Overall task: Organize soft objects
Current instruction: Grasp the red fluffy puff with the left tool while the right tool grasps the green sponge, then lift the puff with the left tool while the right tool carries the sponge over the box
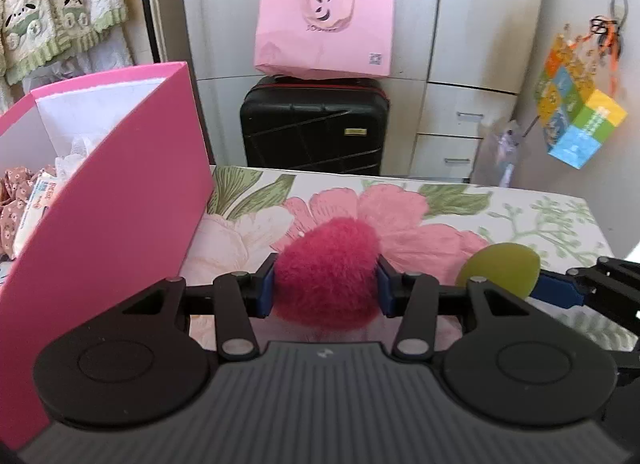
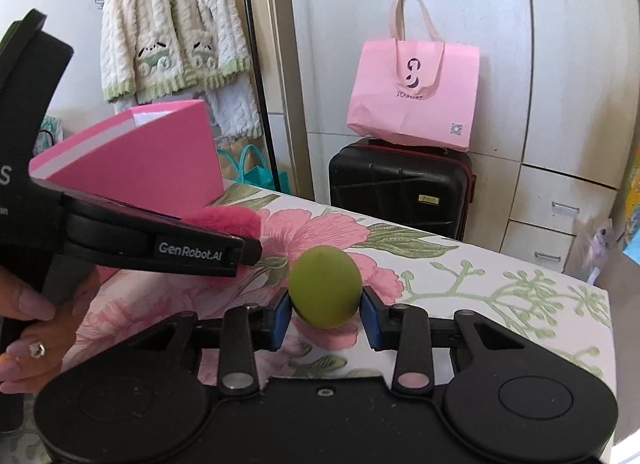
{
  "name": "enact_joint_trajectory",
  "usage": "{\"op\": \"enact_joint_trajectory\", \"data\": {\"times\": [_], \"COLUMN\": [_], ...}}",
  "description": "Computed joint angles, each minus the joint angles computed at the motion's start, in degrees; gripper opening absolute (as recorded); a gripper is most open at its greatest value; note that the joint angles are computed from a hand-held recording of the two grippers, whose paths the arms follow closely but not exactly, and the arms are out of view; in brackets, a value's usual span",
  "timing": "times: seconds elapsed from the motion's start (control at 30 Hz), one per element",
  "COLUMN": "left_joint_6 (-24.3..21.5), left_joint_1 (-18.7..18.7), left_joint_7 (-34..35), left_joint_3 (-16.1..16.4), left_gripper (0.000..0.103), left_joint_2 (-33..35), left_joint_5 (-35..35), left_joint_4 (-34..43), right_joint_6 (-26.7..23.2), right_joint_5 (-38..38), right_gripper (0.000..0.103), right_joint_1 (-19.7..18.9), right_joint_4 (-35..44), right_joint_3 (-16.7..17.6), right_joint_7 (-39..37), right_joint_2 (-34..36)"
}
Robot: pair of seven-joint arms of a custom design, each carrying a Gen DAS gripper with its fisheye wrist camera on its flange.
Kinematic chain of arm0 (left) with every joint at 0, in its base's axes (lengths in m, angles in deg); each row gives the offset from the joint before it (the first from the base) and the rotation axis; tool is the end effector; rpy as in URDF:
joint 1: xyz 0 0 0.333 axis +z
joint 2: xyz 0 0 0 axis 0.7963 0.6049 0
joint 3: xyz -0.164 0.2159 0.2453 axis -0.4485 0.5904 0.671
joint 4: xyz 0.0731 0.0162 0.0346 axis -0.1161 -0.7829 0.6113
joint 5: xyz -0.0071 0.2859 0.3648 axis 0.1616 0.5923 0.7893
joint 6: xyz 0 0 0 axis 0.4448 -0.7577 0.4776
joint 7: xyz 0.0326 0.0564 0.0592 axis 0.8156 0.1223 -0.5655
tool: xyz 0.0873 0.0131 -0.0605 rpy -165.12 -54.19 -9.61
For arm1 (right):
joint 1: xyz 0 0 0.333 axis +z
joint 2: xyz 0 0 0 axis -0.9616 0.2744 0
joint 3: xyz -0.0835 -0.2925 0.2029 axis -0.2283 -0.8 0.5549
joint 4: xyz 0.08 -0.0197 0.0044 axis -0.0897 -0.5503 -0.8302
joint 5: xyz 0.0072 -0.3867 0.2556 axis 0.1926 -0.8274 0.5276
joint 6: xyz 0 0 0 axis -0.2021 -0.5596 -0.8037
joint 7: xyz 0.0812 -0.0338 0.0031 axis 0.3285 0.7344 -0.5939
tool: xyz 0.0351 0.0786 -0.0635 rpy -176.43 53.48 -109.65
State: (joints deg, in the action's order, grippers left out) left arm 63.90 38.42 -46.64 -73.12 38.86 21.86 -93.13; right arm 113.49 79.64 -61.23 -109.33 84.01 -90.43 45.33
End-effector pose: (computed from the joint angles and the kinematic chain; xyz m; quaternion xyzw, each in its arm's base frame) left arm 0.4902 -0.3095 0.4726 -0.7518 0.5241 -0.2394 0.3208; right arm 0.5497 0.0929 0.4575 -0.8242 0.3322 -0.1109 0.4451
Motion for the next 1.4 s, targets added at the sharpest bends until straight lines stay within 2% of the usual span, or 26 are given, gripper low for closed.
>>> {"op": "enact_joint_trajectory", "data": {"times": [0.3,0.57,0.7,0.87,0.97,1.13,1.3,1.4], "left_joint_6": [3.49,4.4,7.74,11.01,13.16,14.04,13.8,13.02], "left_joint_1": [-0.67,-0.46,-1.56,-2.33,-3.88,-6.22,-11.41,-15.16], "left_joint_7": [2.52,2.38,4.34,6.55,9.2,13.64,20.72,25.86], "left_joint_3": [-0.95,-4.03,-3.57,-4.88,-4.54,-5.04,-2.2,0.51], "left_gripper": [0.047,0.047,0.047,0.047,0.047,0.047,0.047,0.047], "left_joint_2": [-6.12,-12.5,-16.51,-22.15,-25.2,-30.65,-36.0,-39.59], "left_joint_5": [-5.07,-4.4,-7.61,-10.39,-14.04,-18.65,-25.73,-30.51], "left_joint_4": [-5.0,-10.09,-13.56,-18.04,-20.85,-25.38,-29.66,-32.0], "right_joint_6": [1.91,5.54,7.0,9.06,10.16,9.62,6.77,3.12], "right_joint_5": [0.72,1.44,-0.77,-3.6,-5.35,-9.39,-15.3,-19.45], "right_gripper": [0.042,0.042,0.042,0.042,0.042,0.042,0.042,0.042], "right_joint_1": [0.19,1.45,2.19,3.75,4.81,5.82,5.4,4.81], "right_joint_4": [-5.95,-11.95,-15.01,-19.21,-21.95,-25.37,-28.07,-28.68], "right_joint_3": [-0.95,-1.87,-1.94,-2.37,-3.06,-4.63,-5.1,-5.59], "right_joint_7": [3.57,5.23,8.76,11.64,13.38,17.94,23.55,27.18], "right_joint_2": [-6.51,-12.94,-16.59,-22.1,-25.81,-30.95,-35.83,-38.57]}}
